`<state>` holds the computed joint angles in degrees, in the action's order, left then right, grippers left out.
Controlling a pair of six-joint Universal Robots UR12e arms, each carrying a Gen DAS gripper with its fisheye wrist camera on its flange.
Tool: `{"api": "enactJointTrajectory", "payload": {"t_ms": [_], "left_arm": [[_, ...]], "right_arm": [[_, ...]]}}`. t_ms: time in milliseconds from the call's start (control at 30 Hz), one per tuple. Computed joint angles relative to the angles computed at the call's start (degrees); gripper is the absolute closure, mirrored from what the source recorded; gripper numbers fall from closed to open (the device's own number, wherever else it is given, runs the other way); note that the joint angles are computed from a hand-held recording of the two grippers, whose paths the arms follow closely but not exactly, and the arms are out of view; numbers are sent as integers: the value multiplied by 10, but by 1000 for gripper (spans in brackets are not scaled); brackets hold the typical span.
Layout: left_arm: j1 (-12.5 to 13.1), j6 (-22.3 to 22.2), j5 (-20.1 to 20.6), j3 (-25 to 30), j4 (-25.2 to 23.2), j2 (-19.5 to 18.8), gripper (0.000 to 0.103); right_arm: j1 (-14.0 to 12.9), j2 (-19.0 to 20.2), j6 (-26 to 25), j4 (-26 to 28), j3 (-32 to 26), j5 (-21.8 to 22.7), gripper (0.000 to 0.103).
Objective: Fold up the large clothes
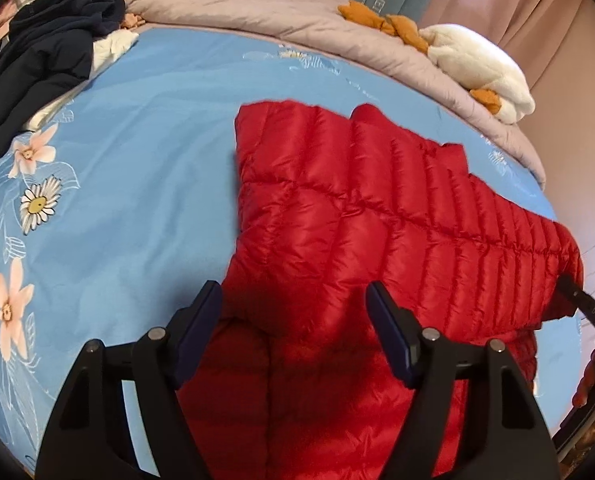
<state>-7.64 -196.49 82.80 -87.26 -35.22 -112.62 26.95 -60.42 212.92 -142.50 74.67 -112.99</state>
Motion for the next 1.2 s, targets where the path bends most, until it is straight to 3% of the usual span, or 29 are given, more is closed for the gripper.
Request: {"api": "enactJointTrajectory", "payload": {"t_ms": [200,733,833,900,1000,1133,1167,1200], "left_arm": [[-3,5,12,9,-19,-12,30],[-3,-5,16,13,-37,-13,28],[-2,-1,16,0,-26,0,28],[-2,4,14,-12,-15,14,24],[-2,7,18,-29,9,32,14],[1,5,10,-56,48,64,10],[1,2,12,-62,55,72,1],[0,-1,16,-69,62,80,1]], "right_arm": [[-12,3,19,26,8,29,86],[-17,8,32,48,7,43,85],[-17,0,43,53,11,47,66],[-12,-5,49,55,13,25,40],[-2,-16,37,34,24,-7,30],[12,-35,16,-5,40,-35,21],[16,-39,10,-17,44,-41,17],[21,-44,4,-32,49,-49,10]]}}
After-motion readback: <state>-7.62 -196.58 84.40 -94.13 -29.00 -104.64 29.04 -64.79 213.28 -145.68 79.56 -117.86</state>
